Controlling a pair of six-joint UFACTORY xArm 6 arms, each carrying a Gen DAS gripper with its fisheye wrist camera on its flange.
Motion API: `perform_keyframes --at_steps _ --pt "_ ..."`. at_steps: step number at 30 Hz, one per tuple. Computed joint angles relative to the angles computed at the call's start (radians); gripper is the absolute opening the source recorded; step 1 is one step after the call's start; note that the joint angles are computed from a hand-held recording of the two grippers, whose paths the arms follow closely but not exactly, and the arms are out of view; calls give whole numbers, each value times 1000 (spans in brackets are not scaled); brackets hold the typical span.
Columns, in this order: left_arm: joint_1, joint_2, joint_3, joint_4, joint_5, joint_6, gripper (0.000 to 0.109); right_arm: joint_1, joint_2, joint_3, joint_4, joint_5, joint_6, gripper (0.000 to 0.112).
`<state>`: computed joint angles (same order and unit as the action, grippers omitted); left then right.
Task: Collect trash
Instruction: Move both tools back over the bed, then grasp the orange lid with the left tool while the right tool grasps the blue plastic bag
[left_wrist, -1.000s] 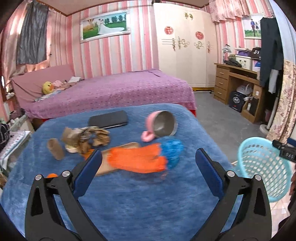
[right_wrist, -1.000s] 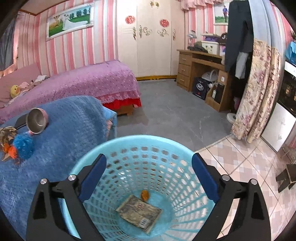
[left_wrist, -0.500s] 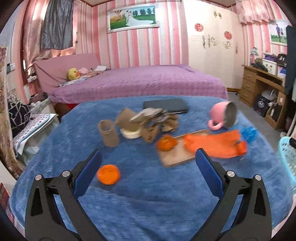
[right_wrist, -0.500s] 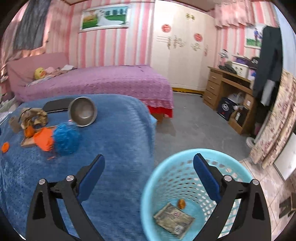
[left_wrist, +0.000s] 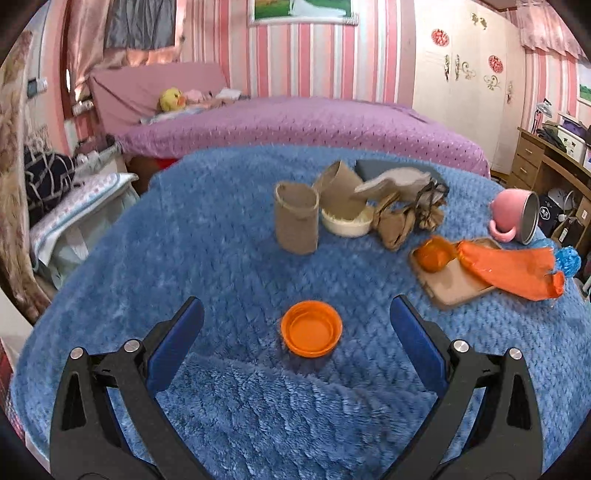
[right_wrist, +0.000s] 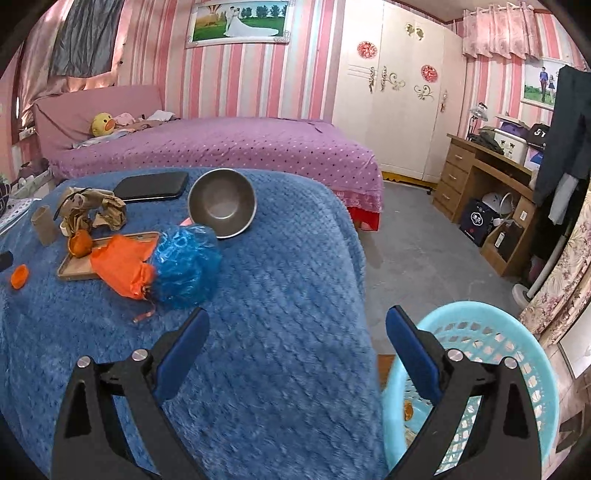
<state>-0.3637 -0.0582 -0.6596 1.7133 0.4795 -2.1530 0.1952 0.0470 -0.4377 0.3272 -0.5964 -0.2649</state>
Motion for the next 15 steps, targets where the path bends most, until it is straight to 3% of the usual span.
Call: perform_keyframes --at_steps 7,10,12,15 --pt "52 76 -43 -33 -95 71 94 34 46 -56 68 36 -69 94" --pt "59 93 -56 -11 -126 70 82 26 50 -66 56 54 -63 94" --pt "66 115 -71 -24 -160 106 62 19 53 -72 44 70 -53 94" --pt "72 130 -80 -30 -185 122 50 21 61 -83 45 82 -57 94"
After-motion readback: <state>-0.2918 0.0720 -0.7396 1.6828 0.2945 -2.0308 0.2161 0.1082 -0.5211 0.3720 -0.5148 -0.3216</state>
